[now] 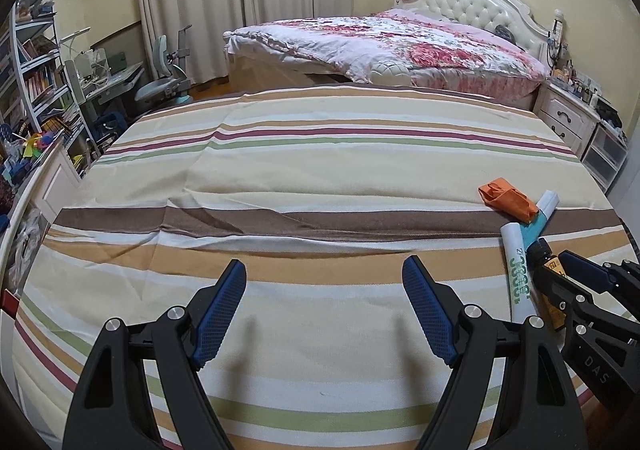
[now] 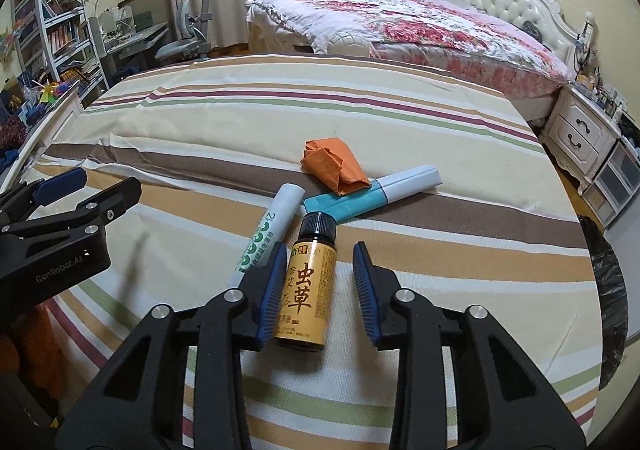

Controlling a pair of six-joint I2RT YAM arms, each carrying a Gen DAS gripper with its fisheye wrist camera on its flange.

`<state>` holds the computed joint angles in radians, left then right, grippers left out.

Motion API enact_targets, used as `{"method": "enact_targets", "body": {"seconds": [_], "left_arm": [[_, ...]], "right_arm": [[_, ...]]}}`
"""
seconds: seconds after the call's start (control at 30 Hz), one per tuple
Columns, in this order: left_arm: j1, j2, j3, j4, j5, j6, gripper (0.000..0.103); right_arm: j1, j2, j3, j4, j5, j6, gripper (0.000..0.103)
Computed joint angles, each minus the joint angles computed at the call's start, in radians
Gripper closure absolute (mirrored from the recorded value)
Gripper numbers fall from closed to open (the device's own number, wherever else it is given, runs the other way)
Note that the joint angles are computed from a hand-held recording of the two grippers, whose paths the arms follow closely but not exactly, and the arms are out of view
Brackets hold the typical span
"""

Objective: Collect trash
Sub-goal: 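Grasp the amber bottle with gold label with the right gripper, then grasp the white tube with the left gripper while the right gripper holds the bottle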

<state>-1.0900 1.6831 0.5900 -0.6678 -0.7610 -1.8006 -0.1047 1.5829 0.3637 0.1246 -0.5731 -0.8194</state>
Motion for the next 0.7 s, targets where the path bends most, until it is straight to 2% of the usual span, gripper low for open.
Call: {"method": "enact_targets", "body": {"seconds": [0.27,0.7], "left_arm": [[-0.002,0.012,0.029,0.048,-0.001,0.056,0.025],[0.019,0.137,0.19,0.146,-0.001,0.276,0.025]], "right_arm": [[-0.076,0.067,0.049,0.005,-0.004,-0.042,0.08],[-0.238,0.222,0.247,-0.057,-0.032,-0.038,0.08]]}}
